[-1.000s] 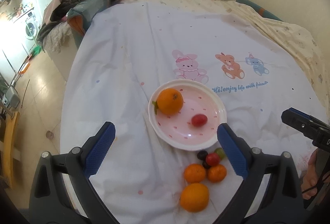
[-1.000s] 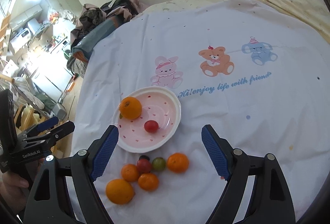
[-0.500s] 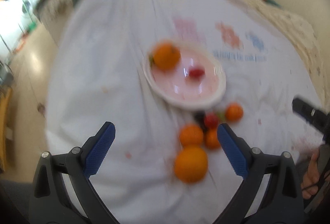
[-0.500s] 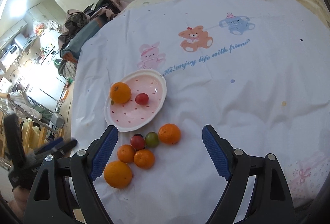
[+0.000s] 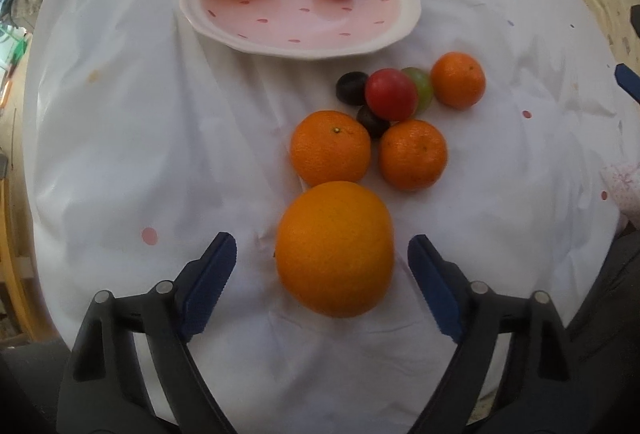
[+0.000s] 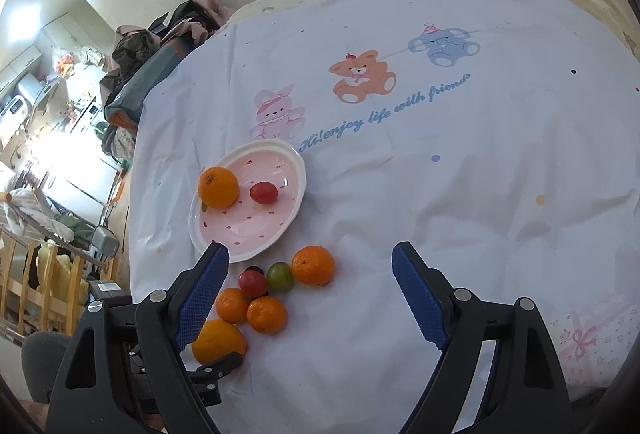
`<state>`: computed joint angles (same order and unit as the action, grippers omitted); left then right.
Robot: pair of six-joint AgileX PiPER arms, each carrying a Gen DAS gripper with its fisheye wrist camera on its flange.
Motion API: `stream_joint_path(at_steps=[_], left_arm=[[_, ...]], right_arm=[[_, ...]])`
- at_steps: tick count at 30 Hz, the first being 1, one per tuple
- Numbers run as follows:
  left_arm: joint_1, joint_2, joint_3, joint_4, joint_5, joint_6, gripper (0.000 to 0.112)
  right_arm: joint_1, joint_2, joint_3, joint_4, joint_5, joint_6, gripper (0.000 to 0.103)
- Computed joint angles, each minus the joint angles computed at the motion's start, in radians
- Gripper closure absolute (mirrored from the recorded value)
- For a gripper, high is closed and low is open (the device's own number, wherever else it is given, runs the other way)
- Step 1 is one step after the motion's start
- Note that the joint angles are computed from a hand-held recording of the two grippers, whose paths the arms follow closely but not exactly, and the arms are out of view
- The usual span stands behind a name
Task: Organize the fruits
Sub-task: 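Move the left tool back to the fruit and grasp another large orange, then lift the orange with the left tool while the right tool grasps a mandarin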
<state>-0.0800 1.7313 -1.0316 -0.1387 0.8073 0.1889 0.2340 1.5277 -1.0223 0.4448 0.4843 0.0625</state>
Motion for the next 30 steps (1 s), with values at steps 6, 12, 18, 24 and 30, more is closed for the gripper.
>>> stream_joint_path(at_steps=[6, 12, 18, 24, 30], left_arm=[[0.008, 0.017, -0.012, -0.01, 0.021, 0.008, 0.043], [0.005, 0.016, -0.019, -0.032, 0.045, 0.051, 0.06], [0.014, -0.052, -0.001, -0.061, 0.09, 0.075, 0.061], [0.061, -0.214, 0.043, -0.048, 0.017, 0.069, 0.061], [0.163, -0.253, -0.02, -0.115, -0.003, 0.091, 0.061]], right_arm=[[0.011, 0.012, -0.01, -0.017, 0.002, 0.016, 0.017], [0.034, 0.024, -0.022, -0.067, -0.004, 0.052, 0.017], [0.041, 0.023, -0.017, -0.098, -0.006, 0.079, 0.017], [0.042, 0.024, -0.018, -0.116, -0.002, 0.095, 0.017], [0.064, 0.039, -0.029, -0.174, 0.007, 0.147, 0.017]])
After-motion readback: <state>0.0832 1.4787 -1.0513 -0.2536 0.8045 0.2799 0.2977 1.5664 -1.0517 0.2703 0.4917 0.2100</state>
